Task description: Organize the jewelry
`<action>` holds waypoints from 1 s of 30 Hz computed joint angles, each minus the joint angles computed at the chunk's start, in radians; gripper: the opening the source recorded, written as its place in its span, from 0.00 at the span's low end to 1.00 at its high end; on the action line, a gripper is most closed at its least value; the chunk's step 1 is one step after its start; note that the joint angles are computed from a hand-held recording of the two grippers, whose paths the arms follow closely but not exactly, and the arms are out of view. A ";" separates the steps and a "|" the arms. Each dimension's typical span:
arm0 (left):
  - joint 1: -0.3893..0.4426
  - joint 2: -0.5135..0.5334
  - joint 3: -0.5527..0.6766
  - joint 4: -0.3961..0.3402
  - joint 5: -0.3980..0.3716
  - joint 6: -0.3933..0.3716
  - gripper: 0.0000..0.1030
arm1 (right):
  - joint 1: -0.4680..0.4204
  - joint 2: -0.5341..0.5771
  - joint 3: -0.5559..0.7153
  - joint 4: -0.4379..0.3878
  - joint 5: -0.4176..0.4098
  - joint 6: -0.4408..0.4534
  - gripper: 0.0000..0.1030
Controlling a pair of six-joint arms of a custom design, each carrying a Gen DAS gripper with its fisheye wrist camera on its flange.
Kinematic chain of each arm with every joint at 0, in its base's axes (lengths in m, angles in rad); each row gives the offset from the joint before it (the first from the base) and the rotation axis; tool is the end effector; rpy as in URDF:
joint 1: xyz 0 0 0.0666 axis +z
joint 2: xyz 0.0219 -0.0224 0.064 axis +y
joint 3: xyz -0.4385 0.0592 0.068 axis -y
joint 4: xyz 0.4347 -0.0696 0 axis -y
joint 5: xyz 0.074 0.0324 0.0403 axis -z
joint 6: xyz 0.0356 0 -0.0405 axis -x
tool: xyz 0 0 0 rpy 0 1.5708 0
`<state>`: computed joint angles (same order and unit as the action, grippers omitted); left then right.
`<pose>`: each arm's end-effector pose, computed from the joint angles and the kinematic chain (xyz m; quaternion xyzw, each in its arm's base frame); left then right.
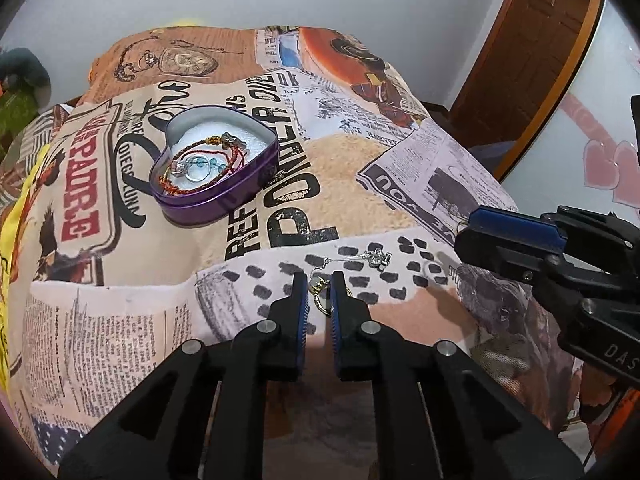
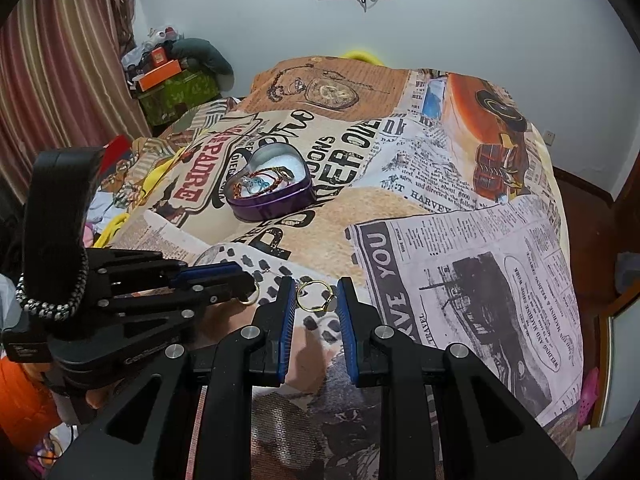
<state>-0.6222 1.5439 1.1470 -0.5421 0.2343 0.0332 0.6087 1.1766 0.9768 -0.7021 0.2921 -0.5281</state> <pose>0.4362 -0.3235 0.3150 0.3088 0.8928 -0.2045 0.2564 0.3418 0.2252 0.3904 0.0101 0.9357 0.0590 0.3477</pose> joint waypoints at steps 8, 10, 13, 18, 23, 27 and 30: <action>0.003 0.006 0.000 0.015 0.025 -0.015 0.05 | -0.009 0.004 -0.007 0.004 -0.014 -0.007 0.19; 0.005 0.004 -0.002 0.020 0.026 -0.009 0.05 | -0.008 0.004 -0.007 0.004 -0.013 -0.007 0.19; 0.007 -0.005 -0.009 0.029 0.016 -0.004 0.05 | -0.009 0.005 -0.006 0.005 -0.011 -0.005 0.19; 0.014 -0.032 -0.024 0.048 0.000 -0.001 0.05 | -0.012 0.008 0.001 0.005 -0.006 -0.005 0.19; 0.039 -0.061 -0.029 0.069 0.000 0.012 0.05 | -0.011 0.021 0.025 0.010 0.000 0.011 0.19; 0.058 -0.076 -0.030 0.084 -0.008 0.010 0.05 | -0.008 0.038 0.050 0.023 0.007 0.030 0.19; 0.074 -0.078 -0.024 0.087 -0.014 0.009 0.05 | -0.009 0.056 0.072 0.039 0.004 0.043 0.19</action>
<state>-0.5483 1.4657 1.1227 -0.4546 0.2201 0.0420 0.5995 1.2323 1.0491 -0.6626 0.2964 -0.4850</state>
